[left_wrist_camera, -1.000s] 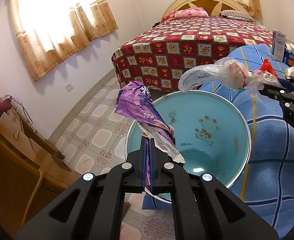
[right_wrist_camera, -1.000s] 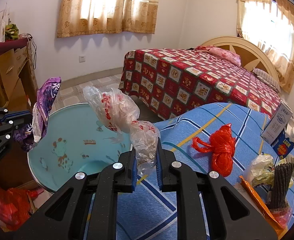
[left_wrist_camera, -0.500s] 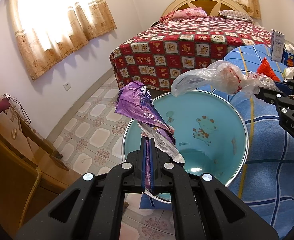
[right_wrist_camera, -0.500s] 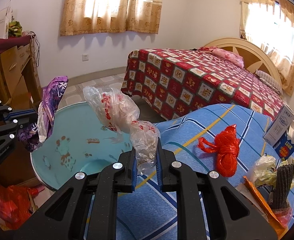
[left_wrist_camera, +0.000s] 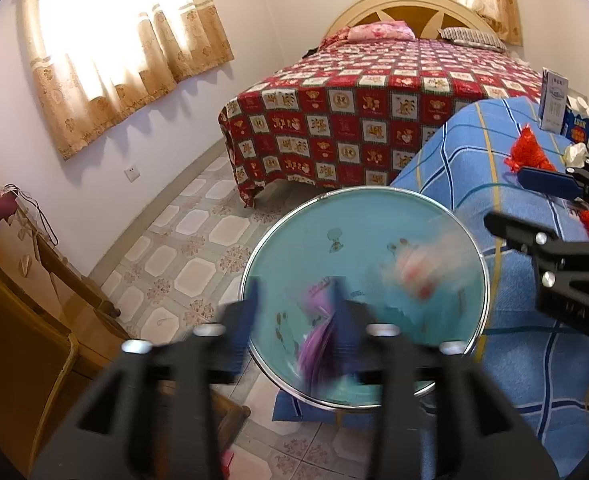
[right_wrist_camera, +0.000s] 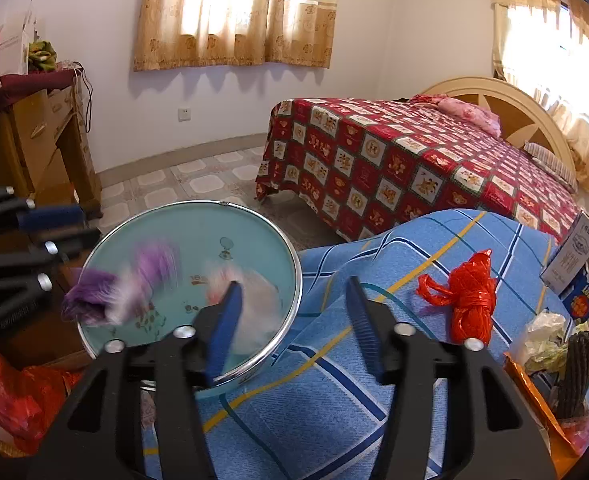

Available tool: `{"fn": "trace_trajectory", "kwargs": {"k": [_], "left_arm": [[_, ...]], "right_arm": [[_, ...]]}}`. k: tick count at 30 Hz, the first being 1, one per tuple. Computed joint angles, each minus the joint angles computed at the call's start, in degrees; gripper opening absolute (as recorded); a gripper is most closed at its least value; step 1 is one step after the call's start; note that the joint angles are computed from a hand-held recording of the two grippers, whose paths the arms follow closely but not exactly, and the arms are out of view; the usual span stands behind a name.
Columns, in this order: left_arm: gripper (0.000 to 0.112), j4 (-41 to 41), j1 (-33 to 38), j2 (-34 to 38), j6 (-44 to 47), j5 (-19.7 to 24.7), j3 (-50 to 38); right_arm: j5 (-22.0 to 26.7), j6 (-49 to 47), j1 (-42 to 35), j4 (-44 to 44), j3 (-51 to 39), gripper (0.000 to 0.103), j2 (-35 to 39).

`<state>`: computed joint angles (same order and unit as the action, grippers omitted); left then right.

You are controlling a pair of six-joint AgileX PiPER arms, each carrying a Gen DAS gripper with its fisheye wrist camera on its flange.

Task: Collect trash
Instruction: 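Open both grippers to drop the wrapper and bag into the teal bin, then grasp the yellow sponge with the right gripper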

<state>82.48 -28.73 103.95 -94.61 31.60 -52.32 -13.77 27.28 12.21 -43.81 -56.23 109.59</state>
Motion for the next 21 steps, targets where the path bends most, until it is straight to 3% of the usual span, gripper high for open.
{"fn": "trace_trajectory", "kwargs": {"k": [2,6,12,17,21], "left_arm": [[0.046,-0.14,-0.14,-0.24,0.22,-0.13,0.01],[0.057,0.11,-0.21,-0.32,-0.27,-0.57,0.04],[0.06,-1.6,-2.28,1.47,-0.13,-0.98,-0.69],[0.07,-3.05,-6.67,4.42,-0.88,-1.06,-2.54],[0.076,-4.99,-10.8,6.76,1.11,-1.04,-5.07]], "right_arm": [[-0.1,-1.26,-0.19,1.34,0.51,0.061,-0.51],[-0.9,-0.26,-1.42,0.65,2.07,0.067,-2.15],[-3.97,-5.97,-5.71,5.2,8.89,0.067,-7.52],[-8.9,-5.16,-16.22,2.35,16.65,0.067,-14.37],[-12.46,0.04,-29.99,-4.43,19.85,0.067,-17.48]]}}
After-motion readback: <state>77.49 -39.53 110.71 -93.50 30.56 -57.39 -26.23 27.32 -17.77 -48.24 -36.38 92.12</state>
